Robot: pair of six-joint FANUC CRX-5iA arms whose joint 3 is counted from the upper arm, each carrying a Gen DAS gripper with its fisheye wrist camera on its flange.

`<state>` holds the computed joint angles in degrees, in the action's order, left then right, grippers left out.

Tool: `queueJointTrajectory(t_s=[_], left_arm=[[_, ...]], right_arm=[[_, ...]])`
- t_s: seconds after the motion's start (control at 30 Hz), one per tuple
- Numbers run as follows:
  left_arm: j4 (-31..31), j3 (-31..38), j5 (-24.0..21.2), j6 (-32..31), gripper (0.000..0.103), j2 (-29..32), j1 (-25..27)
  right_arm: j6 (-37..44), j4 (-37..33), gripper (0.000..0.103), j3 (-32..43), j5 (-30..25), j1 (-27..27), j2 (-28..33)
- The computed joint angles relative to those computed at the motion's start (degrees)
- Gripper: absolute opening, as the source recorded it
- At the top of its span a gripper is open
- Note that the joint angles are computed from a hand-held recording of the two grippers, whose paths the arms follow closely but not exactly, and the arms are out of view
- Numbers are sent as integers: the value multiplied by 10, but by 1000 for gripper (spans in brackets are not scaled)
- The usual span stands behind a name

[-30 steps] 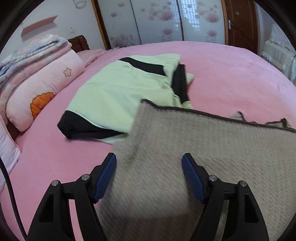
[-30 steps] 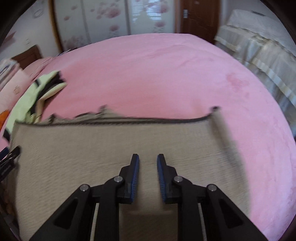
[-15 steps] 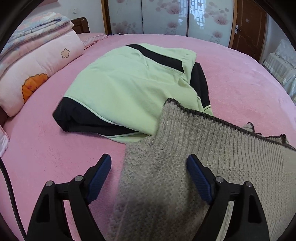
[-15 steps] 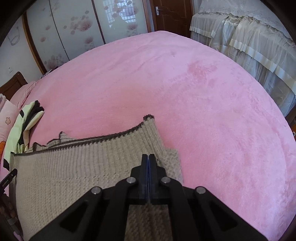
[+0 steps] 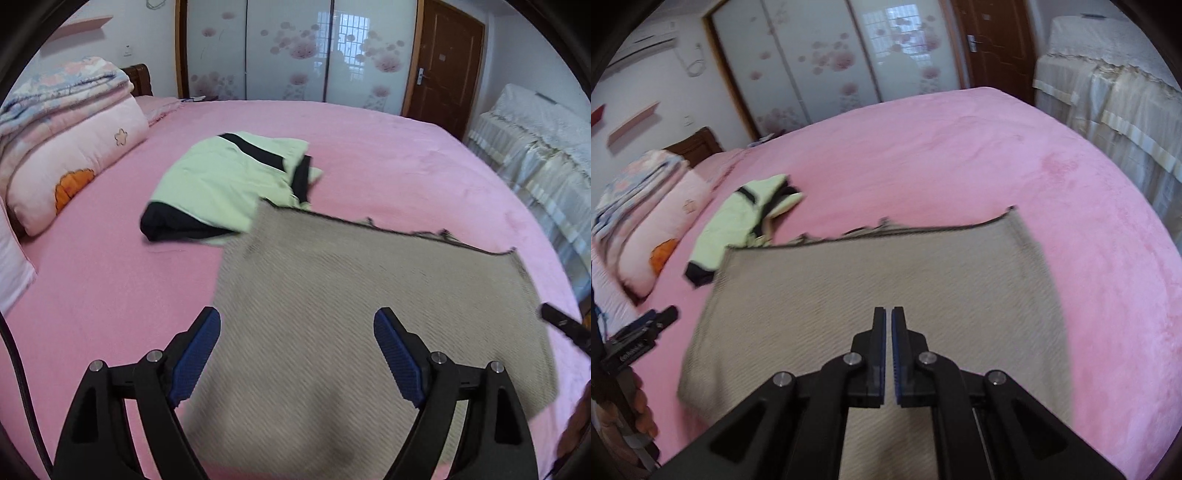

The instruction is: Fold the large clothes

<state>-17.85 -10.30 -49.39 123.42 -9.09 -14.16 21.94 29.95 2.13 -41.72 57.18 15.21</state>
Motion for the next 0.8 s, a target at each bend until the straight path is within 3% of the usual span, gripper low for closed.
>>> queueJointTrajectory(t_s=[0.17, 0.3, 0.43, 0.6, 0.7, 0.77, 0.8], left_arm=[[-54, -17, -13, 104, 84, 1, -82], [-124, -4, -73, 174, 84, 36, -130], [-112, -24, -108, 175, 84, 45, -98], [-51, -112, -37, 116, 81, -24, -16], [-64, -112, -42, 115, 80, -28, -24], [-104, -95, -70, 156, 80, -17, -52], [-113, -91, -75, 166, 80, -14, -58]], right_arm=[[-21, -2, 3, -28, 24, 55, 5], [-38, -18, 3, -51, 21, 71, 11], [-90, 0, 1, -109, 14, 63, -14], [-150, 57, 0, -187, -19, 45, -72], [-194, 88, 0, -223, -54, 35, -98], [-210, 80, 0, -250, -32, 24, -125], [-226, 88, 0, -253, -53, 27, -124]])
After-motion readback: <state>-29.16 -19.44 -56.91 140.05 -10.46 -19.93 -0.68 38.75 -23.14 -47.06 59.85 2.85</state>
